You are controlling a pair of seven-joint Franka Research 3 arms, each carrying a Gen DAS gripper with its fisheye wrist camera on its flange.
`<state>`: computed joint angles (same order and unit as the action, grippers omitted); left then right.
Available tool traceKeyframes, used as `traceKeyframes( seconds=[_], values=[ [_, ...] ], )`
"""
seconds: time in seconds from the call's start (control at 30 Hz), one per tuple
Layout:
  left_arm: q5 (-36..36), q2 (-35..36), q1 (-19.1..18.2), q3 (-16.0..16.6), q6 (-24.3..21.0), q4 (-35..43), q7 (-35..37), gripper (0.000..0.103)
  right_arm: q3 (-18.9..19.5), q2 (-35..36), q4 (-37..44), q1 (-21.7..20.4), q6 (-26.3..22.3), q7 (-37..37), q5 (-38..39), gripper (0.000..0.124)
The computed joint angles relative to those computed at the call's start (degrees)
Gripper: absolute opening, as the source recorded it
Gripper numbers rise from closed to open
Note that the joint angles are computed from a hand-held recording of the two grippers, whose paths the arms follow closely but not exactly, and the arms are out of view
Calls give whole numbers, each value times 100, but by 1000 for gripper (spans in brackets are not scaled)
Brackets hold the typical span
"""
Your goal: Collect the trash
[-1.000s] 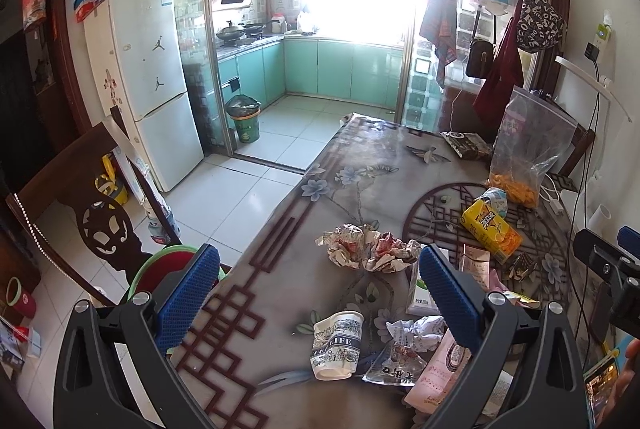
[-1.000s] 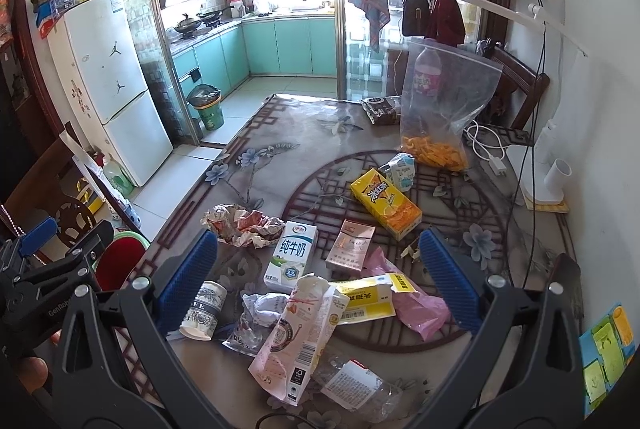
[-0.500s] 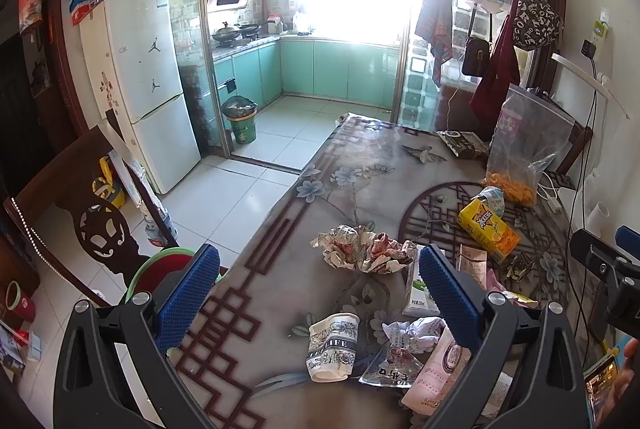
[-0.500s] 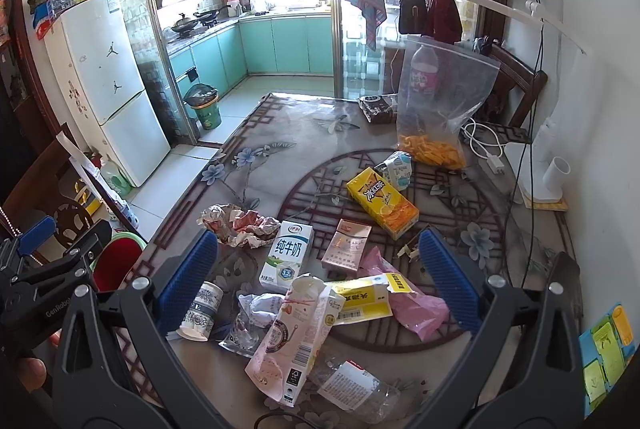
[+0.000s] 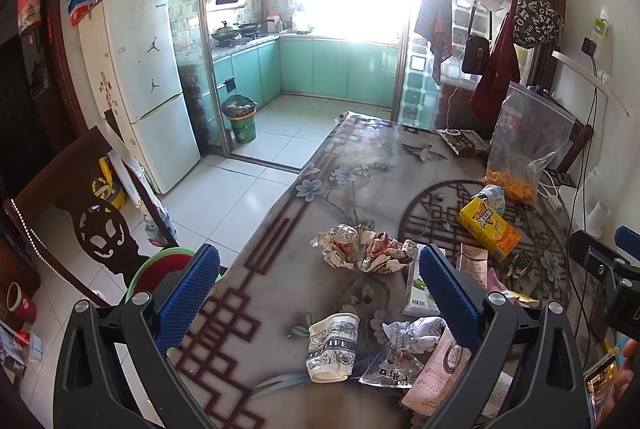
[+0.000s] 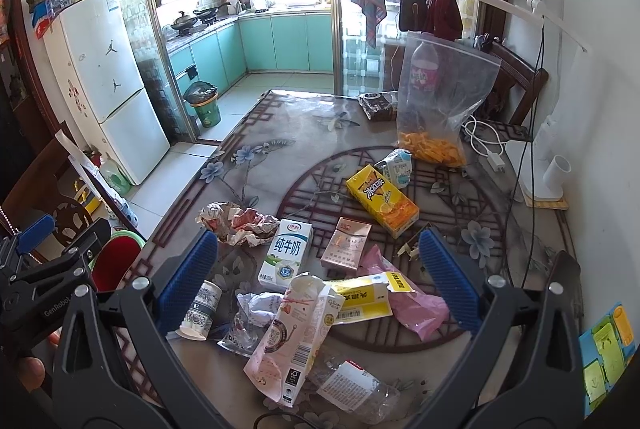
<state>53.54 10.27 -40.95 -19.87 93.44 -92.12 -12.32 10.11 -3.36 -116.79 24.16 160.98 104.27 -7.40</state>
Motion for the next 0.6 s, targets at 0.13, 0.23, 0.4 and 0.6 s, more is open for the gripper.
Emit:
traceKeyframes(
  seconds=[0.13, 0.23, 0.4, 0.6],
  values=[
    [-52, -9, 24, 4, 89, -33, -7, 95, -1, 2, 6, 1, -8, 0, -2, 100],
    [-101, -77, 77, 11, 262, -157, -54, 95, -4, 11, 9, -6, -24, 17, -39, 100],
    [-167, -333, 290, 7, 872, -671, -202, 95, -28, 51, -42, -41, 56, 60, -191, 100],
    [-749, -500, 764, 27, 2479, -1695, -171, 95, -106, 102, -224, -38, 318, -301, 215, 100]
  ],
)
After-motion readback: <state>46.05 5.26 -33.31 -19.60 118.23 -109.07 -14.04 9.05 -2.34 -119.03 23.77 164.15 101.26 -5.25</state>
